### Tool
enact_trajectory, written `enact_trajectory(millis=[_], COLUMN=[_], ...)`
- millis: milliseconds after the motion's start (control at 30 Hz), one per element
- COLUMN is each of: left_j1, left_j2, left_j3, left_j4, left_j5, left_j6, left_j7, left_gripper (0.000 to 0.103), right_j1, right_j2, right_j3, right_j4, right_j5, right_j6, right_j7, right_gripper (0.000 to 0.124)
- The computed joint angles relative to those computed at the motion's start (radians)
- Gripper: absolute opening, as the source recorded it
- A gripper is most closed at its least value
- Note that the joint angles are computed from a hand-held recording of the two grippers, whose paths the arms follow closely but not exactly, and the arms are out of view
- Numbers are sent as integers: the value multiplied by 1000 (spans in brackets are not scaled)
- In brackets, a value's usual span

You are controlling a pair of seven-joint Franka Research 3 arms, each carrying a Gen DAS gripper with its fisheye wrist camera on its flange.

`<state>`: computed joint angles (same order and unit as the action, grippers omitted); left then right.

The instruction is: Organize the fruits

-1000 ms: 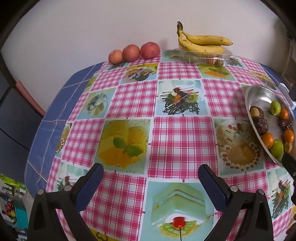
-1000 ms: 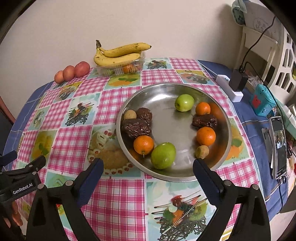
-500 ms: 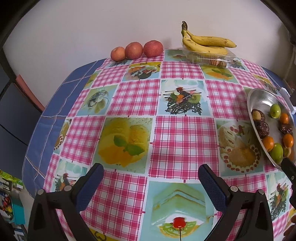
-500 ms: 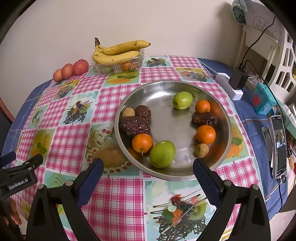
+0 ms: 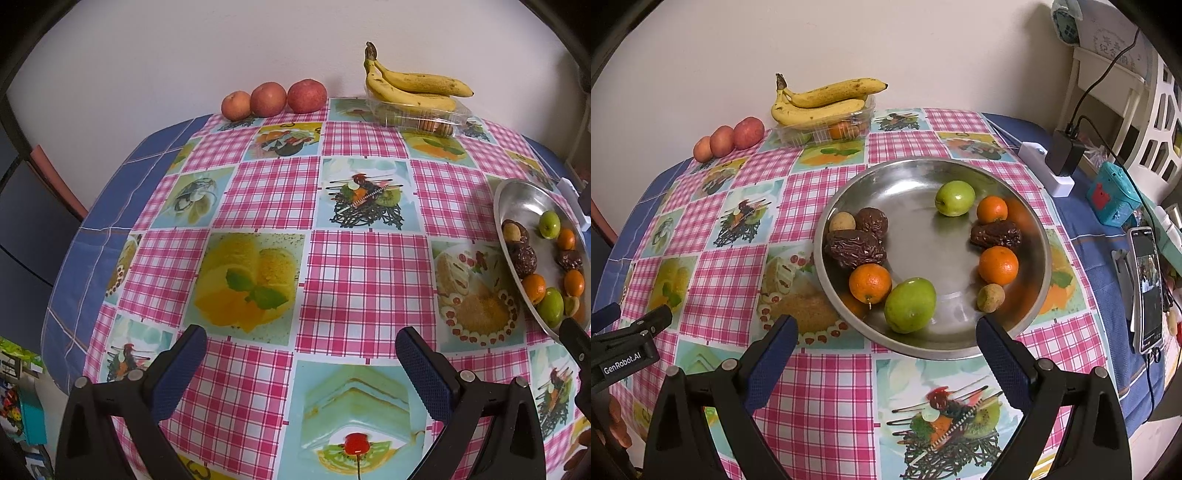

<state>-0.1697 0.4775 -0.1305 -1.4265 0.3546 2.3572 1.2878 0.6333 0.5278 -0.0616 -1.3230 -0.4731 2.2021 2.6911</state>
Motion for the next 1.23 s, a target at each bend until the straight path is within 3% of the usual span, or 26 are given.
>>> enact_trajectory(millis=[1233], left_j1=[3], left_j2=[-6], left_j3=[6], left_j4=[-13], left_j5=[6], left_j6=[19], left_j7=[-12], left_gripper=[103], right_j1=[2], right_j2=[17], right_j3=[-1], right_j4=[25], right_j5=[15], right_j6=[-19], right_j7=[-38], right_gripper=[97])
